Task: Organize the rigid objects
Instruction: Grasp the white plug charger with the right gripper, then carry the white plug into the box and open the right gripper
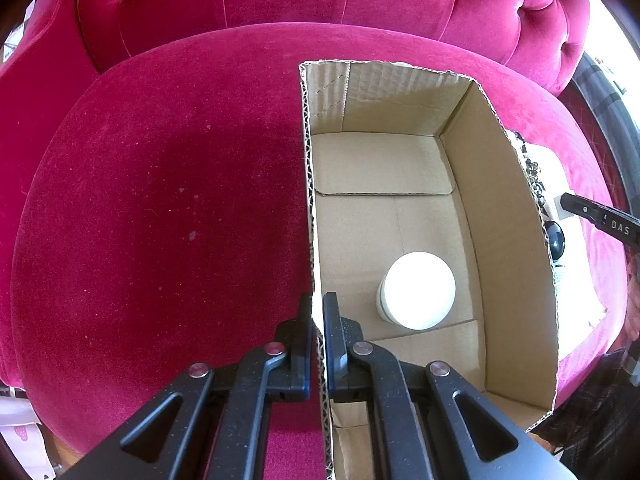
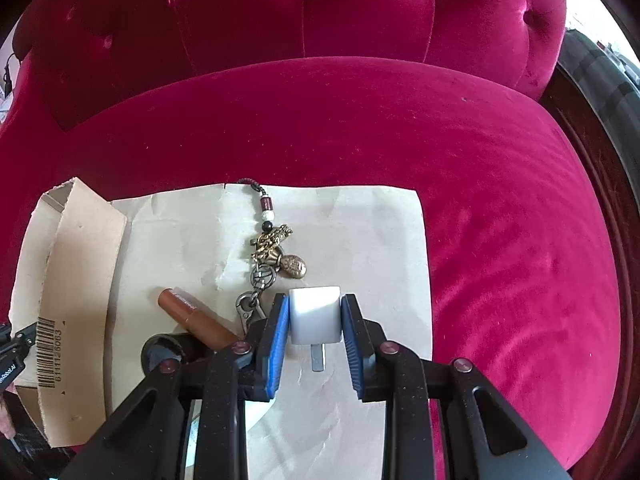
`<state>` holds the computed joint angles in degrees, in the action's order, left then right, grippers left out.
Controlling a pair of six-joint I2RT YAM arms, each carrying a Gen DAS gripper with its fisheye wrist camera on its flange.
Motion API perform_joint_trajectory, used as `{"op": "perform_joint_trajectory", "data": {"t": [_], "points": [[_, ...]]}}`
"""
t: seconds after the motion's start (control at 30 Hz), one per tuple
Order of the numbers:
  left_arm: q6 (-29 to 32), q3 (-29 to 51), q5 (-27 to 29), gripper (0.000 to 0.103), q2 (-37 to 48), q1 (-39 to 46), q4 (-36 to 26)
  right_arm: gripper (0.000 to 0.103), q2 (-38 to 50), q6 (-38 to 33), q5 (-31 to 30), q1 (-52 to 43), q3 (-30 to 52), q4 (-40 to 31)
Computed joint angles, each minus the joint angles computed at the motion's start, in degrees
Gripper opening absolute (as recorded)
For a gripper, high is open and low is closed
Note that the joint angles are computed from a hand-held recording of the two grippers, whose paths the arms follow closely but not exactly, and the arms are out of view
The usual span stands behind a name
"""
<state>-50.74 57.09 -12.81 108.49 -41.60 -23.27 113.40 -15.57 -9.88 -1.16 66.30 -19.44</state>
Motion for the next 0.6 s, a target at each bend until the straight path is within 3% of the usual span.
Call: {"op": "perform_joint_trajectory", "data": {"t": [0.6], "points": [[0.35,-0.33,0.56,0.005,-0.48,0.61,0.15,0.028,-6.12,-0.08,0.27,2.34,-1.59,-1.49]]}}
